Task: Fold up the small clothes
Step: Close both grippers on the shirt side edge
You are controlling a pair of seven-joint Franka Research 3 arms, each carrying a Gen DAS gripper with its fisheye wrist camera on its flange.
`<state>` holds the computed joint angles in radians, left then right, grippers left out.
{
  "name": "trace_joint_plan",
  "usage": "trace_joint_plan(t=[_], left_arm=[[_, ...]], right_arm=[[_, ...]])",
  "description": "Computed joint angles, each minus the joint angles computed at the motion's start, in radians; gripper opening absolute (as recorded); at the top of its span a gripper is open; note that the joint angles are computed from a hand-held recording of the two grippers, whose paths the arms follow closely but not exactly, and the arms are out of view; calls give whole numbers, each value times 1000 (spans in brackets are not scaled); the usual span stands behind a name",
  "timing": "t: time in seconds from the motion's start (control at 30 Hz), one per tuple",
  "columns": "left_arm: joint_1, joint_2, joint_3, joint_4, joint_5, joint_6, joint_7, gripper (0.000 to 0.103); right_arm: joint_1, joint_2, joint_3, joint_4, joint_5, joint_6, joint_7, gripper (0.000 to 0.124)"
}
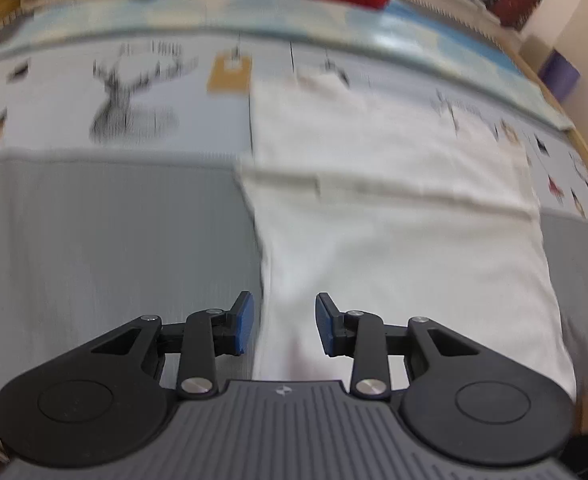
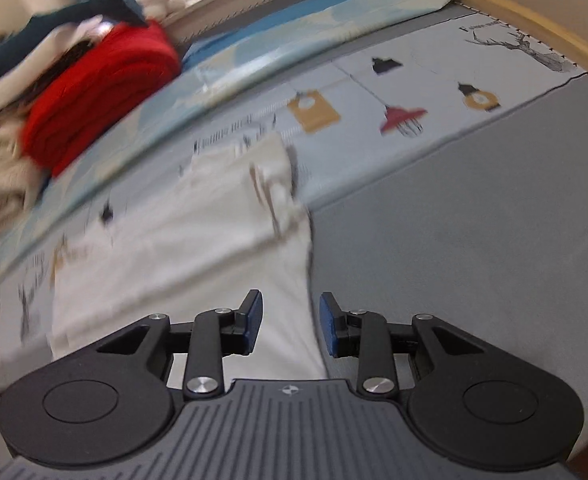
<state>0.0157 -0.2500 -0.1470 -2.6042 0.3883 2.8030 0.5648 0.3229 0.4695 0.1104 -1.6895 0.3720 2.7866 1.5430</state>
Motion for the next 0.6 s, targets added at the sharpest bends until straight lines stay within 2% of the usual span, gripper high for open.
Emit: trace_joint_plan(t=[0.1, 0.17, 0.2, 0.27, 0.37, 0.47, 0.6], left_arm=[[-97, -39, 50, -83, -161, -5, 107, 37], [-149, -37, 71, -93, -264, -85, 178, 37], [-147, -37, 56, -92, -275, -129, 175, 37], [-128, -56, 26, -113, -269, -132, 125, 37], [-131, -68, 35, -135, -315, -125, 107, 37], [-147, -45, 52, -132, -363, -131, 142, 37], [-141, -41, 45, -153, -374, -110, 160, 36]], right_arm=[[-43, -79, 38, -159, 54, 9, -91, 33], [-38, -113, 25, -233, 55, 1, -101, 33], [-30, -130, 16, -268, 47, 3, -100, 33], [-8, -143, -11, -302, 8, -26, -68, 33], [1, -149, -24, -321, -29, -61, -51, 33], [18, -141, -39, -315, -86, -94, -23, 33], [23, -142, -39, -325, -126, -97, -42, 34]])
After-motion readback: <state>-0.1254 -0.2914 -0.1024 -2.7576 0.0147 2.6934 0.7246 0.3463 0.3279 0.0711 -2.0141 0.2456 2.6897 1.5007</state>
